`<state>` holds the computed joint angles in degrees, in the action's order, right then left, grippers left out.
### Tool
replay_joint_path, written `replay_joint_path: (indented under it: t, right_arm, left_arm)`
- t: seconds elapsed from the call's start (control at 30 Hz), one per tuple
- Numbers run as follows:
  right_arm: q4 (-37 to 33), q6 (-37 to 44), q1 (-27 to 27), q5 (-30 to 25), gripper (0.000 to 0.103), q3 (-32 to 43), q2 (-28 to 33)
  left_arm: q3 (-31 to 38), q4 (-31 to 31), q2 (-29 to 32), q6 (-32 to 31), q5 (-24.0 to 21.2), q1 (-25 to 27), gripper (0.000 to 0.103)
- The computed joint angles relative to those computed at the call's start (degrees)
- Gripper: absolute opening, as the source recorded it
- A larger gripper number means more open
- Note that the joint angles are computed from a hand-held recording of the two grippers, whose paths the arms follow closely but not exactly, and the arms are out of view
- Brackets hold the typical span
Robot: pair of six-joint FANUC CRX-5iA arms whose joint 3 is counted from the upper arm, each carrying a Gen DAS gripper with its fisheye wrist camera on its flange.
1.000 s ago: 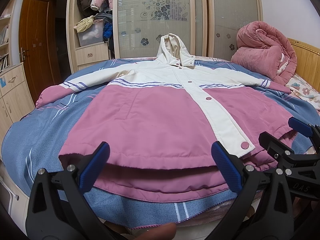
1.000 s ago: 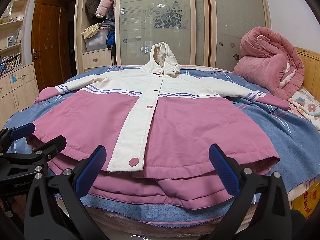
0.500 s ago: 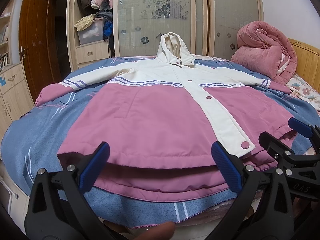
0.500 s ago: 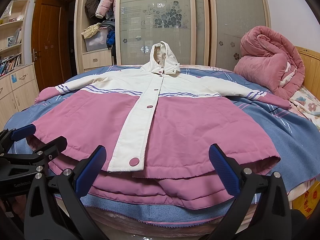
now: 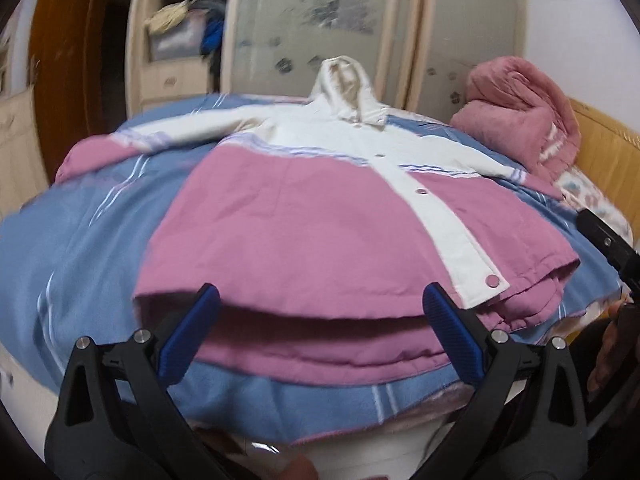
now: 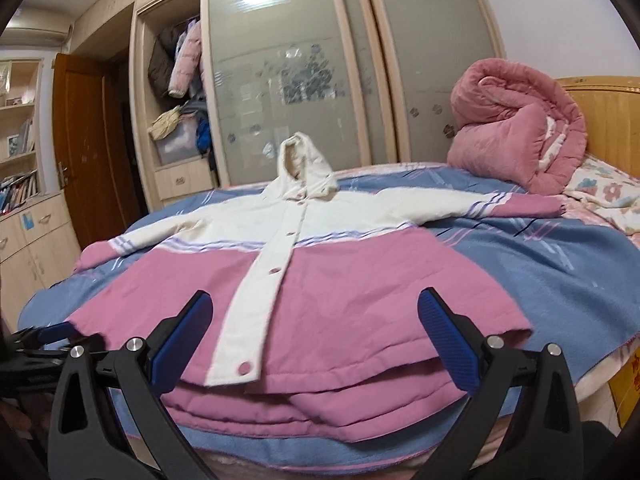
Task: Fold large clothes
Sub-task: 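Reach the right gripper to the pink sleeve cuff and grasp it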
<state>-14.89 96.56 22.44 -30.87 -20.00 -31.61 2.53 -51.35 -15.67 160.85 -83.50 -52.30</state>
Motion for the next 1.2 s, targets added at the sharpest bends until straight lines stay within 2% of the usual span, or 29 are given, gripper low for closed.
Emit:
replay_joint_path:
  t: [0.07,0.13,0.2,0.27,0.33,0.37,0.47,0.53,0.6,0.7,0.77,0.8,0.87,0.93,1.0,1.03,1.07,1.1,1.17,1.2]
  right_arm:
    - [-0.01,0.88,-1.2,0.43,0.102,0.26,0.64]
    - [-1.26,2.56,-2.83,0.21,0.102,0.94,1.23]
    - [-9.03,8.62,-7.97,-2.26,0.102,3.82,2.53]
    - [-17.54,14.19,-14.16,-5.6,0.102,7.26,4.68]
    - [-24.91,17.67,-20.63,-8.95,0.102,10.45,7.06]
    - [-27.15,18.43,-22.8,-10.22,0.102,11.58,7.96]
    - [-33.38,19.19,-29.43,-15.18,0.102,16.18,12.17]
    - [-36.98,17.83,-33.31,-18.99,0.102,19.55,15.32]
    - [-40.31,15.62,-37.13,-22.6,0.102,24.1,19.35]
    - [-38.29,11.56,-38.32,-21.56,0.102,30.06,23.81]
    - [-33.95,5.45,-38.04,-21.19,0.102,35.71,28.1]
    - [-31.62,1.54,-37.89,-21.57,0.102,39.44,30.99]
    - [-29.91,-2.89,-38.56,-22.56,0.102,46.8,36.99]
    - [-29.09,-8.06,-39.21,-23.82,0.102,53.46,42.88]
    - [-28.72,-13.98,-39.8,-24.87,0.102,59.65,49.11]
    - [-28.39,-17.71,-40.09,-26.27,0.102,63.11,52.59]
    - [-28.72,-19.62,-40.23,-26.96,0.102,65.48,55.04]
    - [-29.07,-21.12,-40.43,-27.16,0.102,67.14,56.99]
    - [-27.77,-22.34,-39.82,-26.2,0.102,69.47,59.98]
    - [-26.9,-22.87,-39.44,-25.58,0.102,70.17,61.17]
  left_arm:
    - [0.8,-2.19,0.59,0.98,-4.68,-1.41,0.101]
    - [0.48,-4.22,0.18,1.33,-6.4,-2.98,0.101]
    - [0.06,-8.82,-0.62,1.72,-7.63,-6.87,0.101]
    - [1.45,-18.16,1.04,-0.03,-13.9,-14.16,0.101]
    - [2.71,-22.57,2.42,-3.83,-17.48,-16.65,0.101]
    - [2.98,-22.85,2.32,-4.58,-17.74,-16.59,0.101]
    - [2.72,-19.89,-0.98,-2.31,-13.02,-13.66,0.101]
    - [5.05,-14.7,-0.33,-7.17,-10.09,-7.73,0.101]
    - [6.28,-11.03,-0.08,-9.44,-5.76,-2.84,0.101]
    - [5.64,-1.88,-2.26,-10.05,10.07,8.63,0.101]
    - [5.38,6.99,-2.07,-14.72,20.15,17.61,0.101]
    - [6.62,9.66,-0.37,-17.24,22.62,20.71,0.101]
    - [8.99,11.76,3.28,-20.44,24.91,23.77,0.101]
    - [9.78,17.22,6.5,-25.11,27.14,27.72,0.101]
    - [12.89,15.7,11.03,-27.08,22.3,27.43,0.101]
    - [14.72,10.92,13.5,-25.01,17.08,25.1,0.101]
    - [14.46,9.13,14.32,-23.69,14.86,24.03,0.101]
    - [13.82,10.34,14.23,-23.54,15.26,24.48,0.101]
    - [12.47,16.89,13.29,-25.21,18.79,27.39,0.101]
    - [12.28,17.42,12.9,-25.54,19.77,27.67,0.101]
